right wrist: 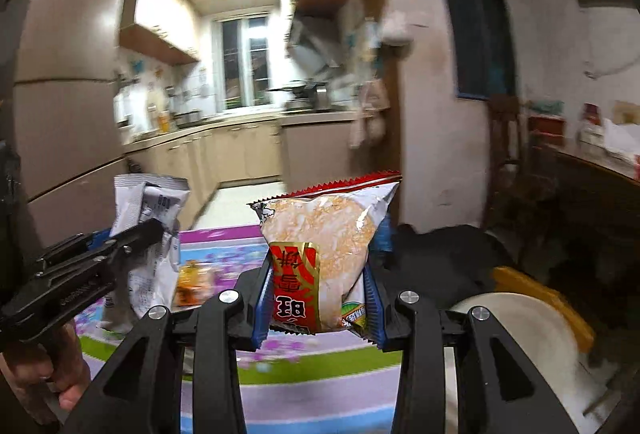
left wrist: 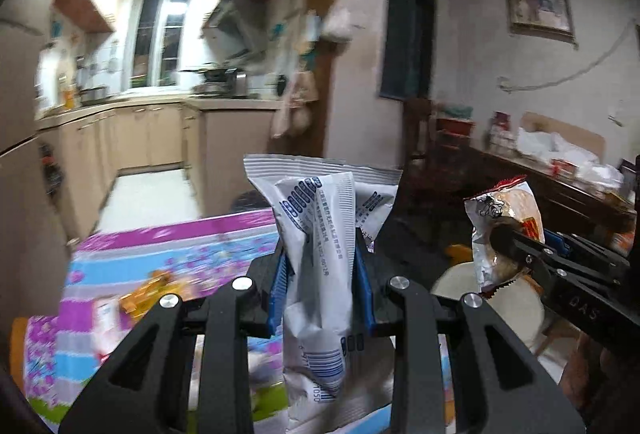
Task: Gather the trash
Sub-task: 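Carry both held wrappers over the white basin beside the table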
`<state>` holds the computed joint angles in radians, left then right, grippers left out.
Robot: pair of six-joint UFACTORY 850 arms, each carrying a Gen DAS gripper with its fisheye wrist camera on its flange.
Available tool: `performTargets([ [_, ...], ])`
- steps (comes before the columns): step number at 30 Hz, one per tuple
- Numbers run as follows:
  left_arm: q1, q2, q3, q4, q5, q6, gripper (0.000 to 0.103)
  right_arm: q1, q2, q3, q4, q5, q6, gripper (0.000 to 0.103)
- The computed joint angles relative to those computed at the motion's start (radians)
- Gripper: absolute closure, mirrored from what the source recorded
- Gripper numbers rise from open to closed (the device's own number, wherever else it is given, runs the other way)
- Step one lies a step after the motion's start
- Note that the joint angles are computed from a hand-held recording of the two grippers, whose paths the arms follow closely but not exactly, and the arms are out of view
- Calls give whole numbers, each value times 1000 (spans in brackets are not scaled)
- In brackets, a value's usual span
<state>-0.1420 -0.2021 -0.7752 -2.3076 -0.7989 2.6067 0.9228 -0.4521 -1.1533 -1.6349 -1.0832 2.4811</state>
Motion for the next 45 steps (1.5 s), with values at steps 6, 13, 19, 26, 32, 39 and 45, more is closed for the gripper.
performTargets([
  [6,-162,-45,-94,164,71,-165,75,-63,212,226,143,18,12,64],
  [13,-327,-217,-310,459,240,-497,75,-265,346,399,199,306,8,63],
  [19,-396,-350,-459,751,340,-829,75,-445,324,449,104,558,80,63],
  [26,-438,-429,-533,928,383,-1021,75,-510,263,455,-9,631,180,63],
  [32,-451,-452,-556,963,389,-1058,75,-456,253,486,-32,606,265,63],
  [39,-458,-469,-576,993,403,-1102,75,-434,261,502,-20,598,284,63],
  [45,-462,-484,-595,1029,412,-1149,75,-443,243,510,-86,612,354,63],
])
